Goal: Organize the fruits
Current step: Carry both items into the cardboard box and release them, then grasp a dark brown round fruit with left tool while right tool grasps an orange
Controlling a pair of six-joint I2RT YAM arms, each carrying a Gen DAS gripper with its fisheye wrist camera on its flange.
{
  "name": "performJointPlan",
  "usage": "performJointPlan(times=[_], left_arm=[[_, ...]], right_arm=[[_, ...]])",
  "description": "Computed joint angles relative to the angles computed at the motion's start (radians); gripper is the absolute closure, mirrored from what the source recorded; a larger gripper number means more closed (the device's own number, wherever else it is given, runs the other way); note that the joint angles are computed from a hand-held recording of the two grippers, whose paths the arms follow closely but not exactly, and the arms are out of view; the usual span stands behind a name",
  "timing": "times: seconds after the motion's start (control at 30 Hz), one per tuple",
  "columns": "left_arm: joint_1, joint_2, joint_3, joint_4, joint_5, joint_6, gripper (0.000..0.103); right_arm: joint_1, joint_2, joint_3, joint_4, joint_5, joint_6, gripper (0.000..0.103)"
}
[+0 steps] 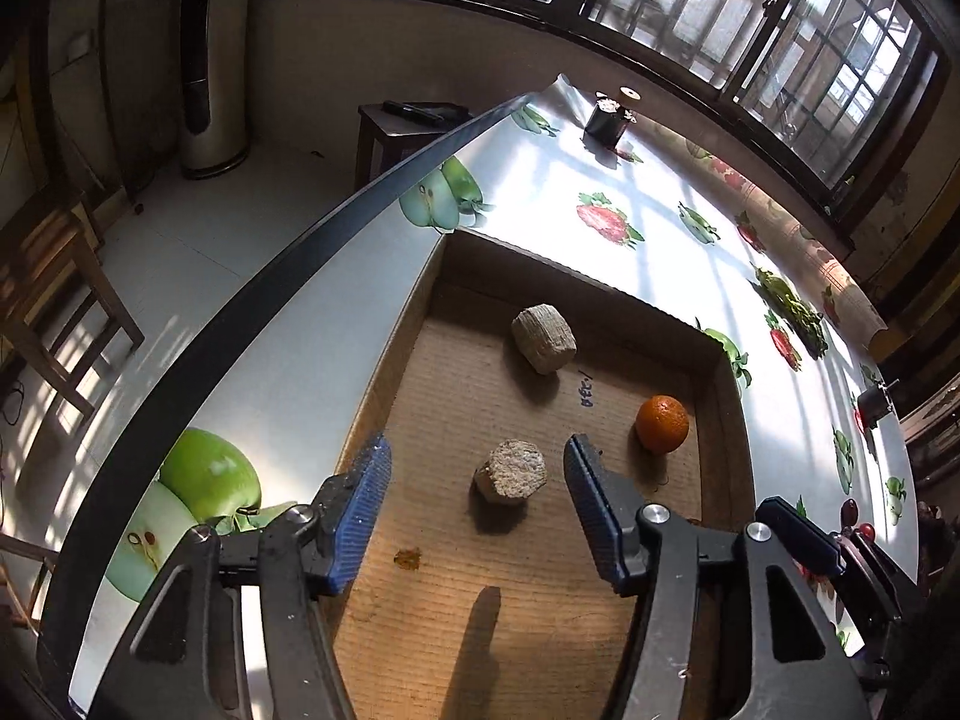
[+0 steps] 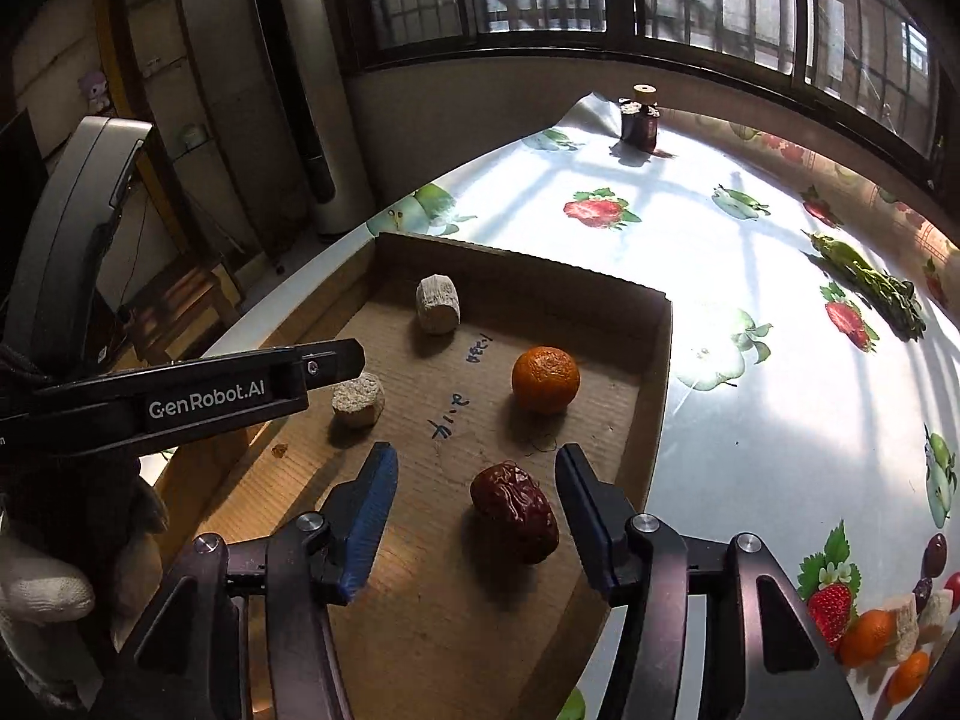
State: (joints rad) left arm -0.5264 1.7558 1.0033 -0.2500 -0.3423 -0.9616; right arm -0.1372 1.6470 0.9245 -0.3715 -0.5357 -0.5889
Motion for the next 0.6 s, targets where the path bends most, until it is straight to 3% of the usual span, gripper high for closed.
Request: performJointPlan(times=[0.13, 0.3, 0.4, 0.6], left_arm=[[-0.101, -0.091, -0.025, 0.007, -0.049, -0.011, 0.043], [-0.245, -0.083, 0.059, -0.022, -0.092, -0.008, 0.043], [-0.313, -0.010, 0.136, -0.016, -0.070, 0.004, 0.043], [-0.396, 0.225, 0.344, -0.029, 0.020, 0.011, 0.043]], right_arm=[[-0.126, -0.031, 0.034, -0.113, -0.080, -0.060, 0.040], [-0.360, 0.014, 0.153, -0.296, -0.168, -0.199, 0.040], [-0.533, 0.113, 0.301, -0.423, -0.208, -0.286, 0.038], [-0.768, 0.337, 0.593, -0.509, -0.181, -0.328, 0.034]])
